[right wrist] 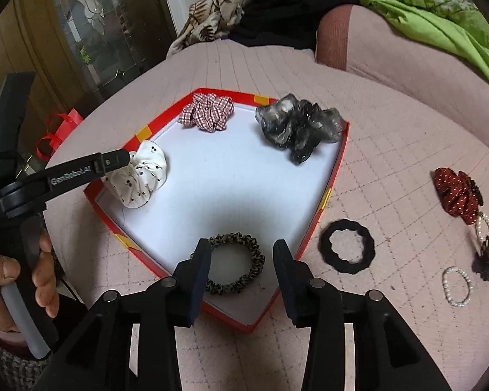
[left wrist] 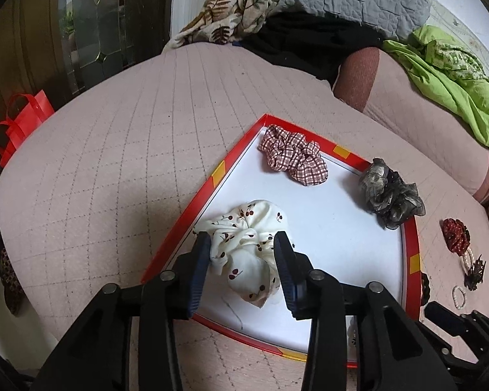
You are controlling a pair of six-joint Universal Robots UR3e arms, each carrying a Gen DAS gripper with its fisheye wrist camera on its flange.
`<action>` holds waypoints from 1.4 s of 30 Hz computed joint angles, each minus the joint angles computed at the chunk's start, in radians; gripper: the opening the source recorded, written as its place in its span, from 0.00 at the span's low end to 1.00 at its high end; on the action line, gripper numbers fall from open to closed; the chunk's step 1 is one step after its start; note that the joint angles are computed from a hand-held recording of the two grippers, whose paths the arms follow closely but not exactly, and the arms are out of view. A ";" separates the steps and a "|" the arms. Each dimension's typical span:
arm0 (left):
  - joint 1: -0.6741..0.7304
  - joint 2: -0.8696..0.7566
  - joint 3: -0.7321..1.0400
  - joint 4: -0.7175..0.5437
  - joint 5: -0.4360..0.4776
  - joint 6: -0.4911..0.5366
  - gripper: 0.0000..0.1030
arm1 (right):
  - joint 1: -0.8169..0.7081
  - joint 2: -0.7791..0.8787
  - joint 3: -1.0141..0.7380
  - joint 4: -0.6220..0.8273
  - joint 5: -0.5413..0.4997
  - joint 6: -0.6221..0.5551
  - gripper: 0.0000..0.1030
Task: Organize jewelry
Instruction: 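Place the white scrunchie and leopard scrunchie in the tray, opening both tools, then grasp the black scrunchie with the left tool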
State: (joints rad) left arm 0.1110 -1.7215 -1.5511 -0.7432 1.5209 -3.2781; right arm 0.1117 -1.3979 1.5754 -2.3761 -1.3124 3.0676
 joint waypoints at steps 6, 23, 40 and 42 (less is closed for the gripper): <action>-0.052 0.047 -0.017 -0.010 0.043 -0.022 0.40 | -0.016 -0.099 0.084 -0.015 -0.033 -0.029 0.42; -0.358 0.083 -0.006 -0.056 0.152 -0.040 0.47 | -0.561 -0.670 0.518 0.187 0.115 -0.316 0.45; -0.595 -0.211 0.358 -0.188 0.128 0.044 0.47 | -1.250 -0.951 0.606 0.677 0.370 -0.734 0.48; -0.608 -0.299 0.457 -0.216 0.128 0.072 0.47 | -1.272 -0.952 0.611 0.698 0.381 -0.754 0.48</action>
State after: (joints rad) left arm -0.4967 -2.0209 -1.0945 -0.9597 1.6487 -3.2062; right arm -1.1600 -2.3498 2.1860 -1.6780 -0.9313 2.3136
